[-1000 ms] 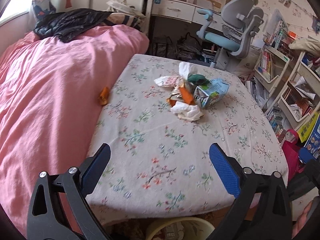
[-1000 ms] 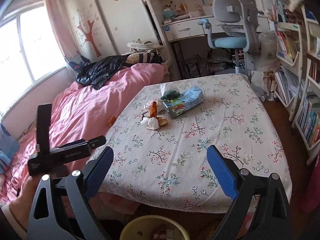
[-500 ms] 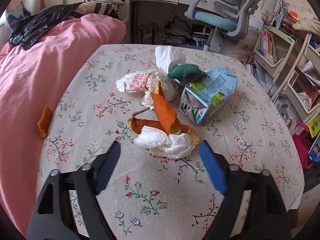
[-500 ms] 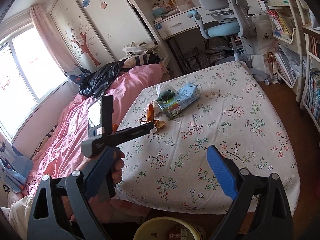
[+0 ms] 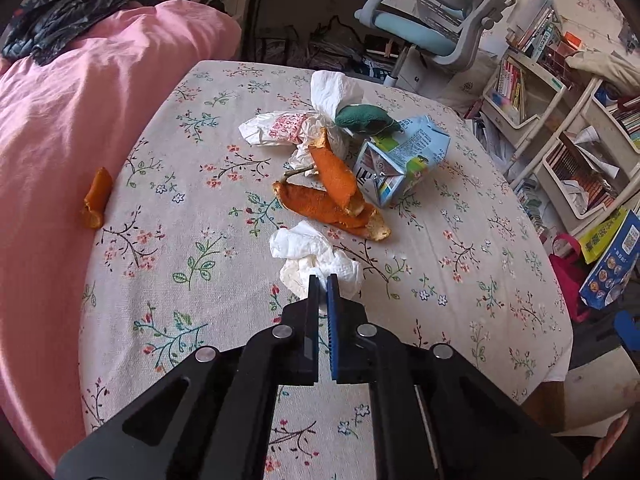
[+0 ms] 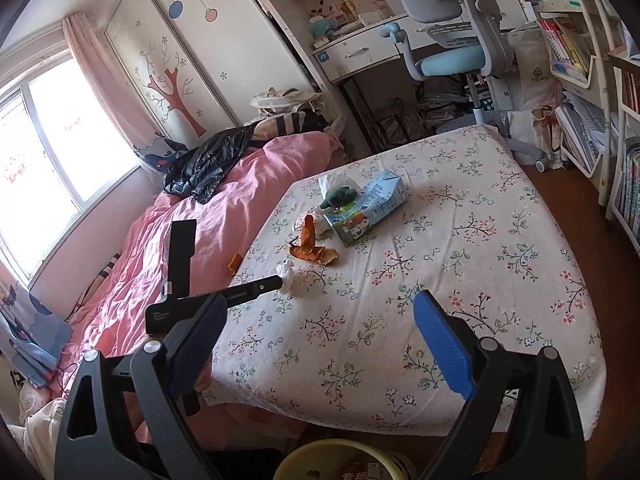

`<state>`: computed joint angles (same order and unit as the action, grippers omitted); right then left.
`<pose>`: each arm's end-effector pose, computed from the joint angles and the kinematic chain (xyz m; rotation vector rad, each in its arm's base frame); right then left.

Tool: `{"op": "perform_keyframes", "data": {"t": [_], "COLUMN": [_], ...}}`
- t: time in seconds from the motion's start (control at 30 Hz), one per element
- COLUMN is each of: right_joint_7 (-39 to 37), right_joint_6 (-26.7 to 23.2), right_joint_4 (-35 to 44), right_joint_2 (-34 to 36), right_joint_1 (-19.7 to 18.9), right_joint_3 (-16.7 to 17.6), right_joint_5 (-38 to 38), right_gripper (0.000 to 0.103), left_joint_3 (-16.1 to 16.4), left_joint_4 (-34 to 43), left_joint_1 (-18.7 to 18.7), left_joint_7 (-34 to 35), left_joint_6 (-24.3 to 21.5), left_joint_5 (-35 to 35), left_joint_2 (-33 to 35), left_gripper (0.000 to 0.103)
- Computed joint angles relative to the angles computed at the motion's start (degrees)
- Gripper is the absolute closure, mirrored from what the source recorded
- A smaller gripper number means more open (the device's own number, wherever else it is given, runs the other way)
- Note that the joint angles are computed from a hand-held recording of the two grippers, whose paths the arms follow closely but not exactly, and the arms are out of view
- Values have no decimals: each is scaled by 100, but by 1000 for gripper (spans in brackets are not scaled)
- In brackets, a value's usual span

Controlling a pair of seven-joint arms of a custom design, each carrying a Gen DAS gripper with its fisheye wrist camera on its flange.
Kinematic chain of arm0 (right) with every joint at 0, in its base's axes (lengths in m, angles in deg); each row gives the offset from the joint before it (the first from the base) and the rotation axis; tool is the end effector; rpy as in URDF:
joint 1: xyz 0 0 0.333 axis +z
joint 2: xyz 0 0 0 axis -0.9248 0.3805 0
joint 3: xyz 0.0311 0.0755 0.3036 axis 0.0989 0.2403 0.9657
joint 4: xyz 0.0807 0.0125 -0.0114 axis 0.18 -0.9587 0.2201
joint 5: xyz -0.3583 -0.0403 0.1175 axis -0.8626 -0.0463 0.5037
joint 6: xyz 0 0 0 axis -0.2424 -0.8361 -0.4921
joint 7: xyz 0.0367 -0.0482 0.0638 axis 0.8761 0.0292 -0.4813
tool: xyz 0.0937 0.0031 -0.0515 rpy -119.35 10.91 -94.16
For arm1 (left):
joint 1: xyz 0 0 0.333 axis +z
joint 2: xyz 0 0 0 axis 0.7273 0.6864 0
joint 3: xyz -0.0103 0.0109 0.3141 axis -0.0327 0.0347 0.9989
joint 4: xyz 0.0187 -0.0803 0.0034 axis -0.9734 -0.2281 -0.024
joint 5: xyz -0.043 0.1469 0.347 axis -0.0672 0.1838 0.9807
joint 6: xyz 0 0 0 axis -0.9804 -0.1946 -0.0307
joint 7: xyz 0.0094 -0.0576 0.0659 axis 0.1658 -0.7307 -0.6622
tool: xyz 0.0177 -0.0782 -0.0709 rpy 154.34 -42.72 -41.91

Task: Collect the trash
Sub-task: 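Grasp a white tissue with the left gripper while the right gripper grasps an orange peel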

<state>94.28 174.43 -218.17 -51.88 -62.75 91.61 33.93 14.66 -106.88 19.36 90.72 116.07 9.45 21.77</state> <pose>0.2883 0.2965 0.5284 -1.3081 1.6734 -0.3808 0.5115 -0.4486 0.4815 -1.6606 2.3333 -0.9426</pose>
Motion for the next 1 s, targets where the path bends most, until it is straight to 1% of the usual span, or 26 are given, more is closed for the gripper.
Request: {"op": "perform_keyframes", "data": {"t": [0.07, 0.13, 0.17, 0.2, 0.23, 0.27, 0.3, 0.33, 0.4, 0.43, 0.5, 0.53, 0.57, 0.6, 0.63, 0.67, 0.7, 0.8, 0.9, 0.97, 1.0], "right_joint_7": [4, -22, -33, -23, -11, 2, 1, -20, -85, -112, -136, -149, -155, -161, -174, -185, -209, -393, -698, -973, -1124], "right_joint_6": [-15, -33, -34, -25, -13, 6, 20, 27, 2, -17, -33, -34, -42, -47, -48, -45, -27, 85, 174, 331, 339], "right_joint_4": [-20, -34, -41, -45, -53, -63, -51, -39, 7, 26, 52, 70, 94, 120, 155, 192, 233, 377, 731, 1100, 1268], "right_joint_2": [-10, -19, -23, -23, -25, -25, -1, 26, 74, 90, 127, 162, 190, 219, 258, 306, 381, 769, 1330, 1882, 2123], "right_joint_1": [33, 80, 93, 87, 88, 97, 96, 107, 125, 131, 146, 155, 154, 149, 148, 141, 149, 340, 449, 585, 696], "right_joint_3": [-21, -58, -75, -69, -68, -69, -65, -72, -85, -89, -106, -120, -119, -113, -112, -105, -117, -320, -505, -707, -825], "right_joint_5": [9, 5, 3, 5, 13, 26, 30, 26, 4, -9, -15, -16, -21, -31, -45, -61, -75, -52, -117, -134, -125], "right_gripper": [12, 12, 12, 12, 12, 12, 12, 12, 12, 12, 12, 12, 12, 12, 12, 12, 12, 12, 13, 18, 25], "left_joint_3": [-117, -239, -235, -107, 25, 84, 144, 244, 348, 347, 322, 277, 232, 115, 2, -3, 53, 15, 35, 40, 49], "left_joint_4": [-46, -25, -47, -17, 21, 66, 108, 184, 313, 407, 531, 562, 511, 431, 393, 364, 302, -80, -647, -976, -1072], "left_joint_1": [121, 241, 232, 104, -27, -89, -149, -253, -378, -395, -398, -371, -330, -212, -110, -113, -150, 35, 256, 362, 391], "left_joint_7": [167, 455, 541, 398, 214, 116, -36, -294, -620, -657, -675, -605, -539, -349, -144, -108, -170, -307, -564, -675, -736], "left_joint_6": [-120, -398, -516, -643, -751, -826, -885, -975, -1065, -1122, -1184, -1167, -1018, -804, -671, -635, -596, -359, 4, 201, 234], "left_joint_5": [-256, -548, -549, -275, 59, 257, 439, 721, 1191, 1311, 1422, 1389, 1333, 1097, 841, 757, 782, 304, -79, -197, -173], "left_joint_2": [-78, -122, -157, -168, -163, -135, -106, -68, 9, 72, 190, 243, 255, 253, 252, 217, 142, -216, -748, -1064, -1161], "left_gripper": [99, 99, 99, 98, 90, 82, 63, 47, 39, 38, 38, 41, 48, 66, 81, 85, 91, 92, 92, 92, 92]}}
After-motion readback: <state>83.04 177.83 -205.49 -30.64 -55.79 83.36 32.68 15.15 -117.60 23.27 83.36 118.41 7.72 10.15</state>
